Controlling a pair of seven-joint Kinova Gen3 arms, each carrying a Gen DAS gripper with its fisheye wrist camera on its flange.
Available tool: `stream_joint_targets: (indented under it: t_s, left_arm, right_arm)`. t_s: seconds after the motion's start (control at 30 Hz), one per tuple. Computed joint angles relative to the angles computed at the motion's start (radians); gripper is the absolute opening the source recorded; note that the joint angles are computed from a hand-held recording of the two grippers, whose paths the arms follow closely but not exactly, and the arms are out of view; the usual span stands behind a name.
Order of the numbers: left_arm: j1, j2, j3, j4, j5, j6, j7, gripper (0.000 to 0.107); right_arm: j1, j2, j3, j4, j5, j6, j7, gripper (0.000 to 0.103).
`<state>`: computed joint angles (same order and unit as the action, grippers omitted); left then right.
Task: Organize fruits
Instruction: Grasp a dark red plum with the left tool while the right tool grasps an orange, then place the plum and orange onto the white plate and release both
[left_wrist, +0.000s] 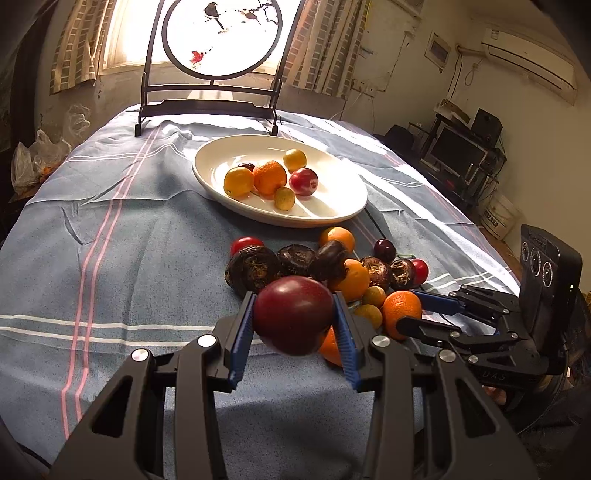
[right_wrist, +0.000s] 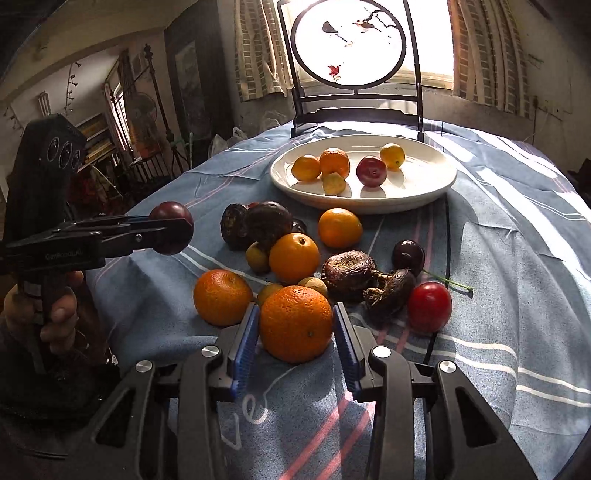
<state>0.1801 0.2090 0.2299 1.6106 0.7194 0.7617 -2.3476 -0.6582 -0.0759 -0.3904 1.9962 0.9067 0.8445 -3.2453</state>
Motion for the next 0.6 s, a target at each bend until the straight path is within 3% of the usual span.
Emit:
stream_joint_targets:
  t_s: [0.1,0.2,0.3,0.43,0.6]
  left_arm:
    - [0.001,0.001,-0.004,0.000,0.012,0.003,-0.003,0.040]
    - [0.069,0.003,-0.084,-0.012,0.043,0.009,-0.021,0.040]
    - [0.081,0.034,-0.086,-0.081,0.021,0.035,0.014,0.040]
    - [0.089,0.141,-0.043,-0.266,-0.071,0.105,0.135,0.040]
    - [0.142,0.294,0.013,-0.498,-0.264,0.134,0.332,0.040]
  right_arm:
    - [0.004,-0.029,-0.007,0.022,0.032,-0.014,-0.051,0.040]
    - [0.039,-0.084,-0.008,0.049,0.057,-0.063,-0.083,0.040]
    - [0.099,-0.125,0.022,0.039,0.036,-0.109,-0.032,0.040]
    - [0.181,-0.129,0.108,-0.004,-0.028,-0.200,0.081,0.040]
    - [0.266,-0.035,0.192,-0.088,-0.144,-0.270,0.227,0.041]
